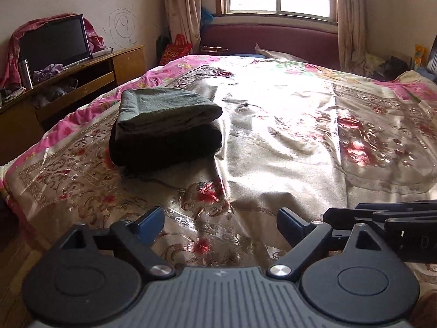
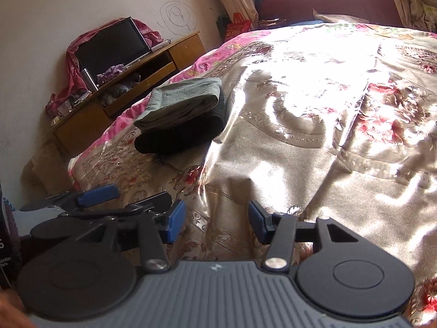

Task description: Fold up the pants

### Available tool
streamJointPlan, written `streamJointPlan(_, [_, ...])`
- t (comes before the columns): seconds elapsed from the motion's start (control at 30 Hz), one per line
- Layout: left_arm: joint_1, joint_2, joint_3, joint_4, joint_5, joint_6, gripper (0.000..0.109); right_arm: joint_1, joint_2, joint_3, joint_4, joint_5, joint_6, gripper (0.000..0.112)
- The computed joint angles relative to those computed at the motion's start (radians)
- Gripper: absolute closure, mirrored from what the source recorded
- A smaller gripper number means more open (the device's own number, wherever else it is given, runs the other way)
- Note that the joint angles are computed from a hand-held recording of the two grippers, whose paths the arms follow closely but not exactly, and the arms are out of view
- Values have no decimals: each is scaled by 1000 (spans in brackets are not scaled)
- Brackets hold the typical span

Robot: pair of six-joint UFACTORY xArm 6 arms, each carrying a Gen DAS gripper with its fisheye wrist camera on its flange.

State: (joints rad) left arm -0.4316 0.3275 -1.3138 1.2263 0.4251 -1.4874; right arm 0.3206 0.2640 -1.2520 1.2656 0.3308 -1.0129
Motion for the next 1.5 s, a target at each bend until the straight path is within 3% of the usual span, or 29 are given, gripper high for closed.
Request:
streamJointPlan(0.53, [-79, -63, 60, -62, 108, 66, 6, -1, -121, 150, 188, -22, -148, 59])
streamJointPlan(0.73, [-74, -86, 83, -98, 91, 49, 6, -1, -145, 177, 205, -21, -157, 59])
streamJointPlan(1.5, [-102, -69, 63, -143, 184, 75, 6, -11, -133, 183, 187, 35, -141, 59])
